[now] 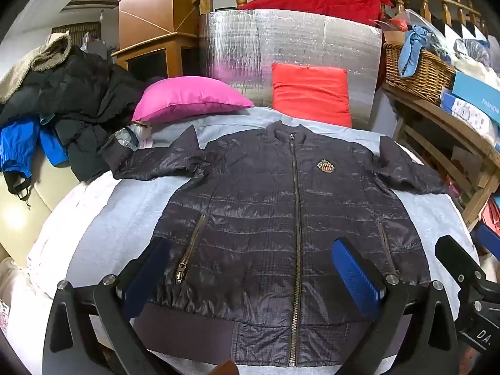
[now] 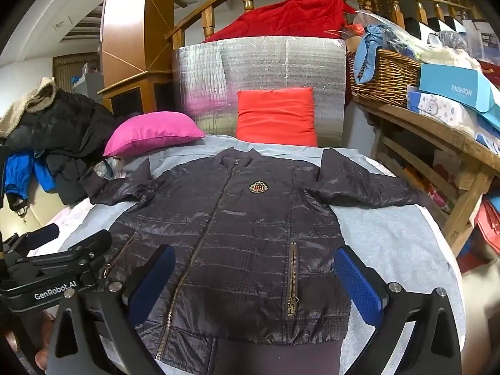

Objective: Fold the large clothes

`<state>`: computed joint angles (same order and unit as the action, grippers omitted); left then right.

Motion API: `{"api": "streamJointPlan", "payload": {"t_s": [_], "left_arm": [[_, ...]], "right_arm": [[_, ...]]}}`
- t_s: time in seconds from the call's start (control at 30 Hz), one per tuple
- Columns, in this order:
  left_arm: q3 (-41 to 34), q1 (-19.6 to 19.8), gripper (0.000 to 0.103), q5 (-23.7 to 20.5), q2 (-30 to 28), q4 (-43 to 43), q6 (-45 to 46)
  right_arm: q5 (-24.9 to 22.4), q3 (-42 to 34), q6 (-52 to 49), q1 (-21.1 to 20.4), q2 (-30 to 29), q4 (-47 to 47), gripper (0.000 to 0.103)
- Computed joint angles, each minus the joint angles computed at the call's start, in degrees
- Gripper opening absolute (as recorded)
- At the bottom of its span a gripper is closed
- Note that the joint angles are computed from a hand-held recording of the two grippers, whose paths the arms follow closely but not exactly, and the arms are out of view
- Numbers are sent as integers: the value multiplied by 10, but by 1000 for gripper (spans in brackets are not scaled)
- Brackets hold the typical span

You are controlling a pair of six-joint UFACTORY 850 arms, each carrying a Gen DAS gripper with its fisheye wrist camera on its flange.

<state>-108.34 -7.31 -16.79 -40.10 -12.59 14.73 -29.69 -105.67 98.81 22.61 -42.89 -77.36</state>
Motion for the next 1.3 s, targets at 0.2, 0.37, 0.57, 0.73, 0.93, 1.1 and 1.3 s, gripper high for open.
{"api": "streamJointPlan", "payload": {"t_s": [0.2,0.37,0.57,0.73,0.93,1.1,1.3], "left_arm": [[3,1,103,-1,-1,-18,15],[5,2,103,-4,0,-26,18],[10,3,103,-2,2,-26,19],[11,4,103,-3,3,-34,27],[9,4,103,-5,2,-36,28],[8,3,103,-7,3,-27,21],[7,2,103,-8,2,-26,20]], "right_arm": [[-6,-6,-8,4,-5,5,103],[-11,-8,-3,6,-7,1,103],[-12,-9,-7,8,-7,3,103],[-12,-13,-16,9,-10,11,103],[-12,-13,-16,9,-10,11,103],[-14,-18,-25,9,-12,19,103],[-16,-23,-27,8,-14,22,103]]}}
